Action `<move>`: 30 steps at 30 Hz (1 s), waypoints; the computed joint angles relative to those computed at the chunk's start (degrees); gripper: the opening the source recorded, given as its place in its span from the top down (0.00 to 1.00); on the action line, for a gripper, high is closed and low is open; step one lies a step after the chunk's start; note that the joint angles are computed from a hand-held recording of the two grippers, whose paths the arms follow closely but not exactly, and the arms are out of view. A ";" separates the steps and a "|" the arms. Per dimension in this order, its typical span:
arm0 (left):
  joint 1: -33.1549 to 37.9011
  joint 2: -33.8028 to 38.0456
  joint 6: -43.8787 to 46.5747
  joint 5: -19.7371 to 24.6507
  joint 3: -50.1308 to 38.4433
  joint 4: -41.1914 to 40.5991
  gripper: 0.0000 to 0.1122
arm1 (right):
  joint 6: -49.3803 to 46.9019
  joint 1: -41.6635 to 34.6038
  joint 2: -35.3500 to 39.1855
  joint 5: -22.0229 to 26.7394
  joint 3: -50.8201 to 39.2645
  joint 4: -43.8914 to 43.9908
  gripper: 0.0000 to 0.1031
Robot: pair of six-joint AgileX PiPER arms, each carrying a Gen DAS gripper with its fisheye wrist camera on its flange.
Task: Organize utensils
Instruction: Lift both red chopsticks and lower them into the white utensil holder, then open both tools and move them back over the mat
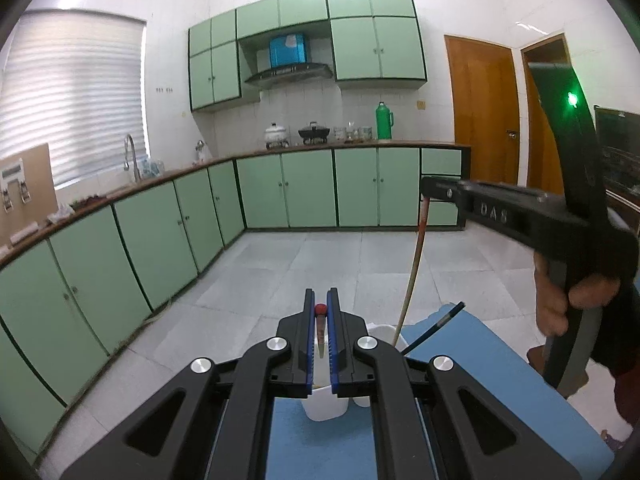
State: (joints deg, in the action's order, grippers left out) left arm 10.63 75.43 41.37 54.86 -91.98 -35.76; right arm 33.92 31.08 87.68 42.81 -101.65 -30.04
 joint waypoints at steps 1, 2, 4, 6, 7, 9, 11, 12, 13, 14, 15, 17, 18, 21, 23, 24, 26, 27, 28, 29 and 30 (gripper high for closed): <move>-0.27 1.07 -0.31 0.12 -0.50 0.22 0.95 | -1.30 -0.73 0.51 -0.24 0.40 1.62 0.95; -0.89 1.60 -0.88 -0.30 -0.33 0.83 0.95 | -2.03 -0.78 0.70 0.00 0.97 2.62 0.95; -2.24 3.06 -1.93 -0.50 -0.45 2.30 0.95 | -2.39 -0.34 1.51 1.00 0.93 3.37 0.93; -3.38 4.83 -3.85 -0.40 -2.04 3.96 0.95 | -2.72 -0.18 1.22 1.62 2.10 3.57 0.87; -3.12 4.63 -3.68 -0.58 -1.23 3.82 0.94 | -1.98 -0.01 0.16 1.37 3.72 2.77 0.83; -2.38 3.96 -3.39 -0.17 -0.09 3.33 0.91 | 1.39 1.21 -1.75 1.00 6.57 -0.36 0.52; -1.19 3.24 -2.38 0.32 0.60 2.20 0.87 | 7.05 3.08 -5.04 0.88 10.78 -5.98 0.38; -0.42 2.32 -1.69 0.47 1.51 1.58 0.83 | 8.46 3.83 -6.47 1.06 12.38 -7.57 0.34; 0.33 1.37 -1.12 0.53 2.49 1.05 0.80 | 10.41 5.06 -8.45 1.69 14.51 -9.70 0.32; 1.05 0.31 -0.52 0.56 3.67 0.41 0.75 | 12.48 6.19 -10.10 2.37 16.42 -11.63 0.26; 1.82 -1.52 0.15 0.51 5.71 -0.36 0.72 | 14.60 7.34 -11.71 3.00 18.39 -13.45 0.21; 4.67 -4.86 2.48 1.39 9.49 -3.09 0.68 | 19.09 10.67 -15.46 4.92 22.99 -17.13 0.15; 5.47 -6.21 2.84 1.53 11.06 -3.67 0.63 | 21.27 12.53 -17.10 6.10 25.21 -18.83 0.12; 8.96 -11.52 6.44 2.34 18.38 -6.18 0.57 | 28.73 18.51 -22.12 9.58 32.92 -22.35 0.08; 10.45 -14.41 7.92 2.89 23.02 -6.39 0.56 | 34.15 22.56 -24.69 11.82 37.80 -23.58 0.07; 11.10 -15.78 8.57 3.15 25.74 -6.43 0.56 | 36.41 24.30 -25.31 13.10 39.48 -23.92 0.07; 12.72 -17.79 9.96 4.17 31.05 -6.68 0.56 | 42.55 29.40 -26.26 16.56 43.66 -25.33 0.06; 13.40 -18.74 10.58 4.39 33.54 -6.59 0.56 | 44.85 31.40 -26.47 17.75 45.57 -25.52 0.06; 14.13 -19.32 11.35 4.57 35.28 -6.61 0.56 | 47.40 33.41 -26.38 18.97 47.40 -25.64 0.06; 14.26 -20.06 11.75 4.20 37.32 -6.41 0.56 | 49.67 34.95 -25.91 19.83 48.64 -25.54 0.06; 14.35 -20.77 12.13 3.69 39.60 -6.29 0.56 | 51.28 36.19 -25.43 20.57 49.47 -25.29 0.06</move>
State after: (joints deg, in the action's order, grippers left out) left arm 24.97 54.66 53.50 58.55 -52.38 -42.05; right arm 85.20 67.28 62.25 63.39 -52.18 -55.33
